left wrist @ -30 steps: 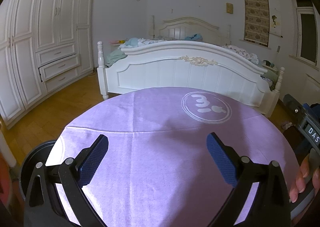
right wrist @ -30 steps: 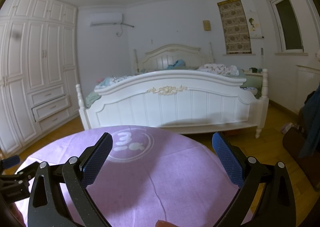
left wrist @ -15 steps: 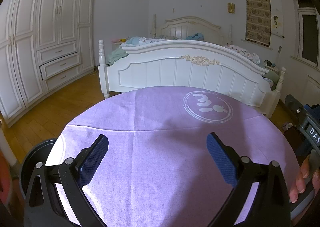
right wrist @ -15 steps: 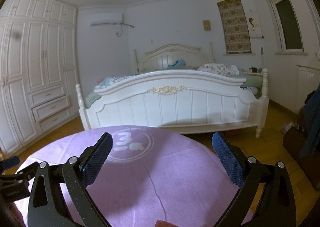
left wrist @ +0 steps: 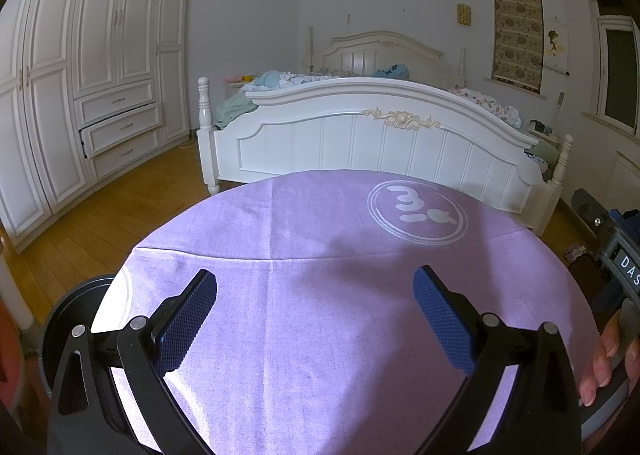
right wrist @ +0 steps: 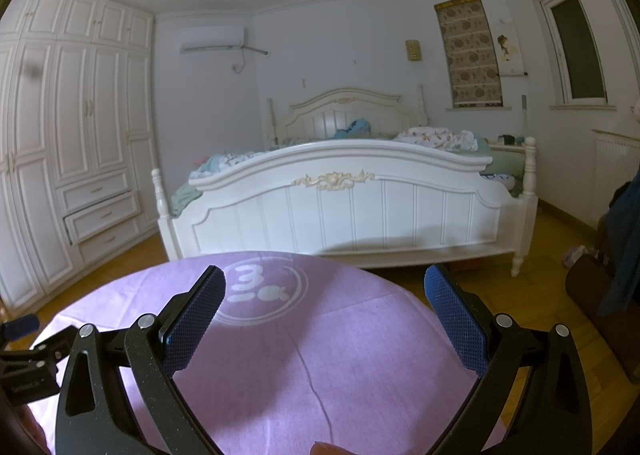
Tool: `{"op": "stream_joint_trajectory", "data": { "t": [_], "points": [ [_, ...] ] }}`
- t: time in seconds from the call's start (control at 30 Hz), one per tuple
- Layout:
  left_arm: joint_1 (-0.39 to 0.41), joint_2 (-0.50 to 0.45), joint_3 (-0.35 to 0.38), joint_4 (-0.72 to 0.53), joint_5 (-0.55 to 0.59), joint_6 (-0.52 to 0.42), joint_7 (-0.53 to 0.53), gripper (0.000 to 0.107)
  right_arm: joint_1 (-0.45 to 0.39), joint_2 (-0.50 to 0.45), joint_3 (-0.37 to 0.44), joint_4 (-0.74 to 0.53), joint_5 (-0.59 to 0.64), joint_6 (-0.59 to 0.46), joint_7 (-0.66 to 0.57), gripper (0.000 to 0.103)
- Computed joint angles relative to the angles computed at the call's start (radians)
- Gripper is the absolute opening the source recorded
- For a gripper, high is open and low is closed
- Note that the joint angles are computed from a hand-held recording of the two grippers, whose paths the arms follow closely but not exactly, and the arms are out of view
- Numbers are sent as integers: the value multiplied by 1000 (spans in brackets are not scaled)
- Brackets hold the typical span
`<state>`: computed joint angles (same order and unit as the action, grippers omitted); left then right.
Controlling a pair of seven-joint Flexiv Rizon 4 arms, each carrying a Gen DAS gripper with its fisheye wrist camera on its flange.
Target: Collect trash
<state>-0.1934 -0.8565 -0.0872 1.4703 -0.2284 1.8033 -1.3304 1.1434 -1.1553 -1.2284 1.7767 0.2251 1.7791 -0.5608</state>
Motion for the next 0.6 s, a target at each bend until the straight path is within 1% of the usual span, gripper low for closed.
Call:
{"op": "stream_joint_trajectory", "data": {
  "t": [0.2, 0.6],
  "points": [
    [9, 1, -6, 1, 5, -5, 1, 98, 0, 1, 0, 0, 1, 0, 0, 99],
    [-3, 6, 12, 6, -6, -7, -13, 98, 2, 0, -1, 0, 0, -1, 2, 99]
  ]
}}
